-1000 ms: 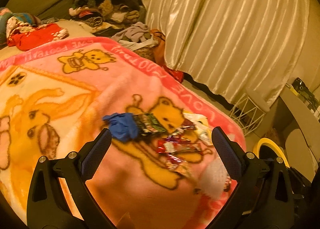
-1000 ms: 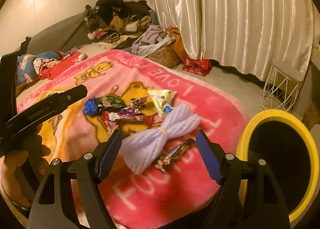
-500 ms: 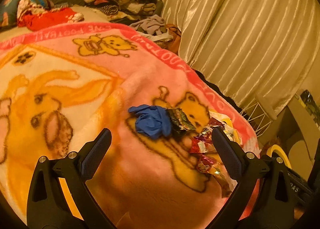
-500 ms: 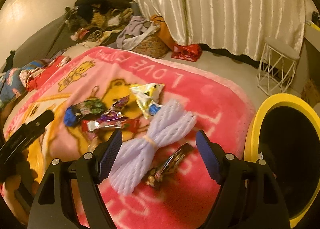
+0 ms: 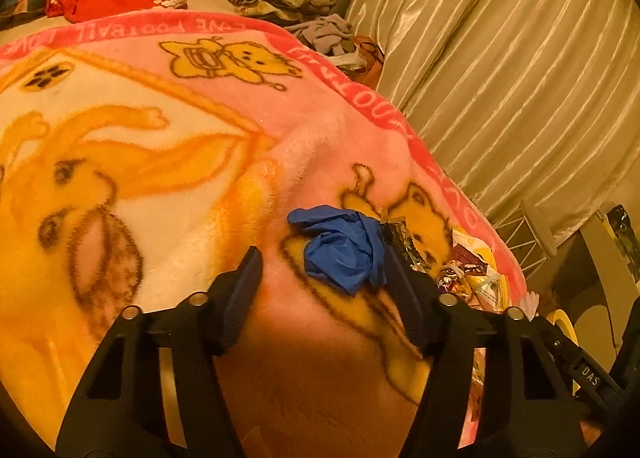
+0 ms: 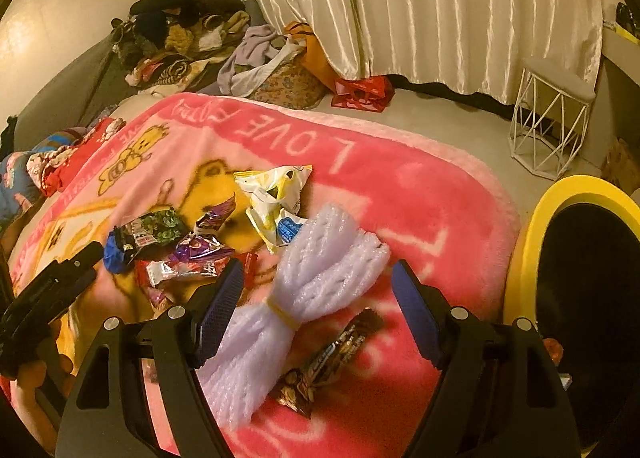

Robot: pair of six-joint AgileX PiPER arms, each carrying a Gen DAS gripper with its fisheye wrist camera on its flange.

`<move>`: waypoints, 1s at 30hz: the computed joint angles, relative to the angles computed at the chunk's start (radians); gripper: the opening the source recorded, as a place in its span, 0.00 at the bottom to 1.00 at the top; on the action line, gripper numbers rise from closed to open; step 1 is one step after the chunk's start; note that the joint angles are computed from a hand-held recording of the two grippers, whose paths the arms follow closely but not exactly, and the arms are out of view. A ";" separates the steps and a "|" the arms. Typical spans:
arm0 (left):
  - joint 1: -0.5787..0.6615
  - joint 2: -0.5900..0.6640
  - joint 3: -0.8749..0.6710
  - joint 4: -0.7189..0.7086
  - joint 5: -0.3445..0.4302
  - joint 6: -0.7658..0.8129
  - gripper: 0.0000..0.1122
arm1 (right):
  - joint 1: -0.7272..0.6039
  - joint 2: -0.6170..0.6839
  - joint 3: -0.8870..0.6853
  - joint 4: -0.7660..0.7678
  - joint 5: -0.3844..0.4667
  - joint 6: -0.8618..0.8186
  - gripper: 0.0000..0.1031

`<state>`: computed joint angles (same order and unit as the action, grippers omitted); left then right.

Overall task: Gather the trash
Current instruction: 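Grasp the blue glove with the left tool while the right tool grasps the white mesh net, then carry the blue glove and white mesh net over the yellow-rimmed bin with both tools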

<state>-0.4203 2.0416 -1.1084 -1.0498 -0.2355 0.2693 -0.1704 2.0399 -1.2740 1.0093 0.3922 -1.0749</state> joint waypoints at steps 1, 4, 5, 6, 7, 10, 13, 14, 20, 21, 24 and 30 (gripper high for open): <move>0.004 0.006 -0.007 0.012 0.009 -0.011 0.44 | 0.006 0.006 -0.007 -0.010 -0.004 0.009 0.69; 0.009 0.023 -0.030 0.010 0.030 -0.008 0.40 | 0.017 0.032 -0.035 -0.052 -0.001 0.061 0.64; 0.007 0.029 -0.038 0.015 0.035 -0.009 0.38 | 0.017 0.041 -0.046 -0.069 0.006 0.086 0.62; 0.006 0.036 -0.047 0.007 0.041 0.009 0.35 | 0.017 0.054 -0.061 -0.083 0.016 0.114 0.55; 0.004 0.043 -0.058 -0.015 0.048 0.038 0.33 | 0.017 0.062 -0.069 -0.089 0.024 0.126 0.48; 0.002 0.058 -0.078 -0.034 0.067 0.075 0.24 | 0.015 0.070 -0.069 -0.058 0.034 0.090 0.35; 0.004 0.058 -0.072 0.062 0.074 -0.016 0.16 | -0.003 0.050 -0.041 0.046 0.056 -0.015 0.30; 0.004 0.054 -0.065 0.110 0.070 -0.064 0.14 | -0.011 0.045 -0.036 0.062 0.067 -0.030 0.29; -0.022 0.000 0.003 0.220 0.017 -0.176 0.09 | -0.053 -0.004 0.020 0.167 0.131 -0.132 0.29; -0.028 -0.012 0.014 0.201 0.006 -0.159 0.08 | -0.059 -0.012 0.026 0.174 0.142 -0.141 0.29; -0.049 -0.059 0.063 0.159 -0.044 -0.123 0.08 | -0.077 -0.039 0.049 0.187 0.172 -0.166 0.29; -0.070 -0.139 0.109 0.099 -0.082 -0.039 0.08 | -0.096 -0.083 0.087 0.204 0.210 -0.206 0.29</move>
<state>-0.4902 1.9023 -0.9991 -0.9504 -0.3170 0.2302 -0.2667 1.9573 -1.1872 1.2135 0.6022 -1.2806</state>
